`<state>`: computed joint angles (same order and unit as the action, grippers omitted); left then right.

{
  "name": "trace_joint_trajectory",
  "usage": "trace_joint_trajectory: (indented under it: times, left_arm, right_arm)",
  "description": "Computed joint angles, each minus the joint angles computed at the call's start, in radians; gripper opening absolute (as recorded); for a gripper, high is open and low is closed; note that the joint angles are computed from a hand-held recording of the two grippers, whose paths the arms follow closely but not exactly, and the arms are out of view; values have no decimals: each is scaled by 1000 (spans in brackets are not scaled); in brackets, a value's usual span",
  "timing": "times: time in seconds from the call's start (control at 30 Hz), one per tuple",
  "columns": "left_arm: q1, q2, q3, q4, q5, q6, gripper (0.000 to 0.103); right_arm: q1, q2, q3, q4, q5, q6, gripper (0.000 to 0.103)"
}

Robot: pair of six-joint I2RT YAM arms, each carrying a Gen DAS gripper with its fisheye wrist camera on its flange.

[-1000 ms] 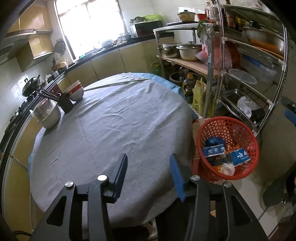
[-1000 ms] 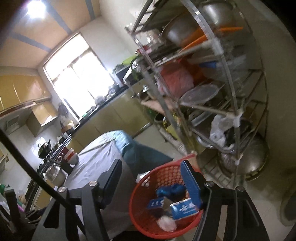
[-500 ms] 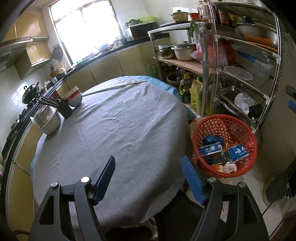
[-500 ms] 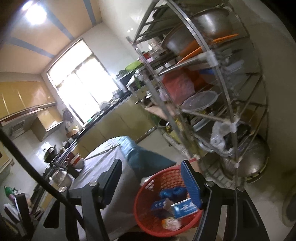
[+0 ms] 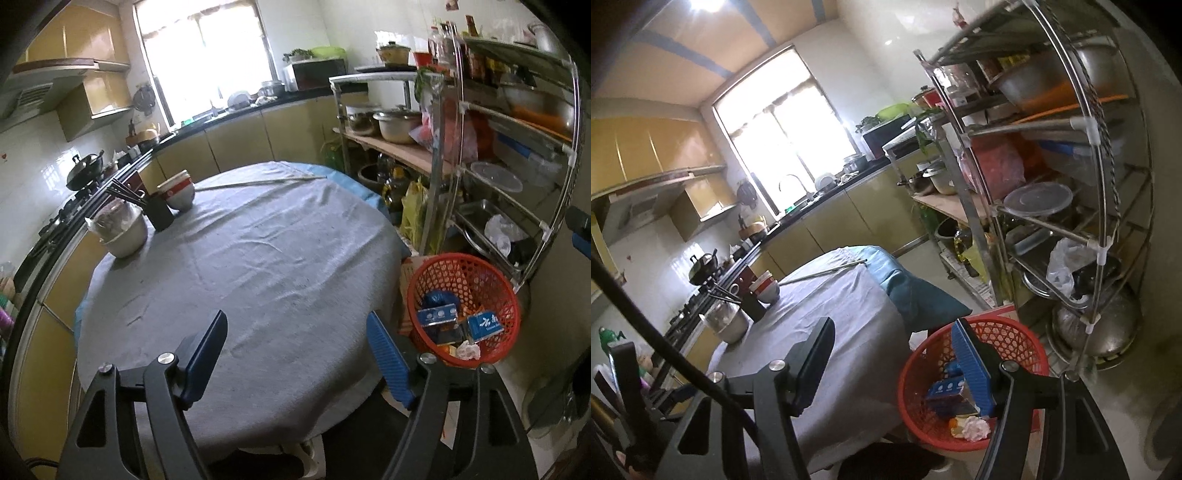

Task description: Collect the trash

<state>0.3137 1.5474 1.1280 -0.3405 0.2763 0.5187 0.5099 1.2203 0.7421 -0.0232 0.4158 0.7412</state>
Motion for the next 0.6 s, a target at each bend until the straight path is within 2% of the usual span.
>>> trace_joint_trajectory:
  times: [0.2,0.6]
  left_arm:
    - [70,-23,21,-9,58,-12,79]
    - [228,33,130,-40,122,-53,80]
  right_arm:
    - [108,56,108,-70,88,-40,70]
    - [244,242,316,-84,109,-108,70]
